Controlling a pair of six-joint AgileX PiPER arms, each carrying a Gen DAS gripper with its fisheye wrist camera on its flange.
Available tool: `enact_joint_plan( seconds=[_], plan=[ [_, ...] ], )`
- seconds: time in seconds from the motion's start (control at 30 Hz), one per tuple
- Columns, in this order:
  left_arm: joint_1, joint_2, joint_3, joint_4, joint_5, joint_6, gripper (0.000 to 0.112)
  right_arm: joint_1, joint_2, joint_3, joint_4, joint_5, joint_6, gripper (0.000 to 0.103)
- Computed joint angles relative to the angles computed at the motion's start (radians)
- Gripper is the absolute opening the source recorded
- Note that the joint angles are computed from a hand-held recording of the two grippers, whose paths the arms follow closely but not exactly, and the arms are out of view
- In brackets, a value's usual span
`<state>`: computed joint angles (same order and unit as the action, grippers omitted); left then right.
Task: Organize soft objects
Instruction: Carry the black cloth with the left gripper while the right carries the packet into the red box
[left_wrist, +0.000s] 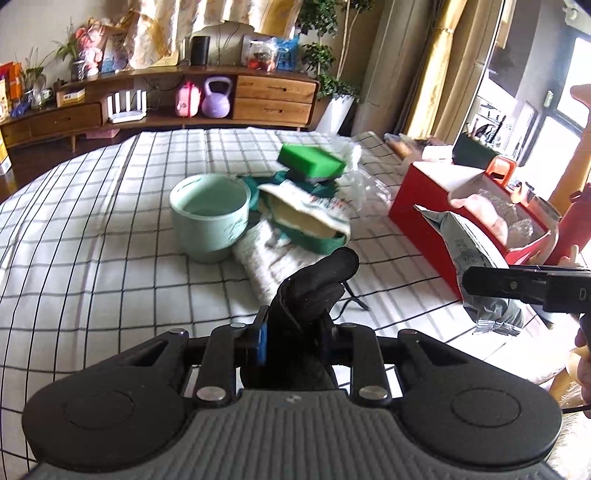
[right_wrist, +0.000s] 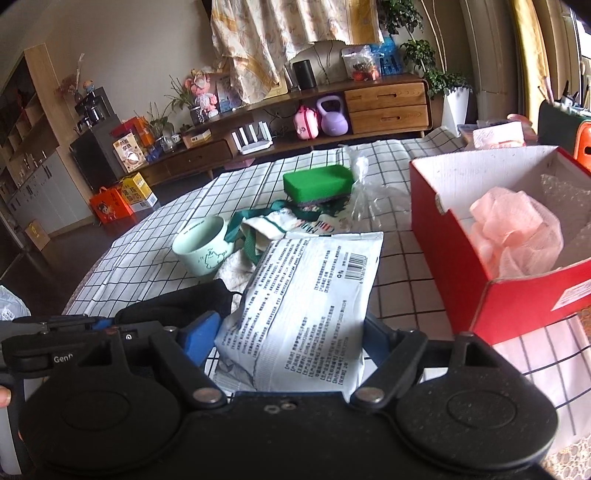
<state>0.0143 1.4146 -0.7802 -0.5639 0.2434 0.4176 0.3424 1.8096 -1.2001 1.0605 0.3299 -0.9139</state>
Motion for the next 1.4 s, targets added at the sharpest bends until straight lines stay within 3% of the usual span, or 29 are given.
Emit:
enact_joint_plan(
  seconds=[0.3, 0.63, 1.13, 1.23, 1.4],
  plan=[
    [-0.108, 0.038, -0.168, 0.129, 0.067, -0.165, 0.024, -0.089, -0.079, 0.015, -0.076, 0.012, 0.028, 0.08],
    [-0.228, 0.186, -0.444, 0.231, 0.133, -0.3, 0.024, -0.194, -0.084, -0.041, -0.116, 0.033, 0.024, 0.08],
    [-0.349, 0.526, -1.006, 0.367, 0.326, -0.471, 0.024, -0.342, 0.051, -0.245, -0.311, 0.076, 0.185, 0.08],
    [-0.356, 0.589, -1.102, 0.321, 0.343, -0.438, 0.024, -0.375, 0.09, -0.299, -0.33, 0.081, 0.209, 0.08],
    [-0.373, 0.728, -1.328, 0.339, 0.435, -0.488, 0.024, -0.413, 0.174, -0.416, -0.398, 0.101, 0.28, 0.08]
  ],
)
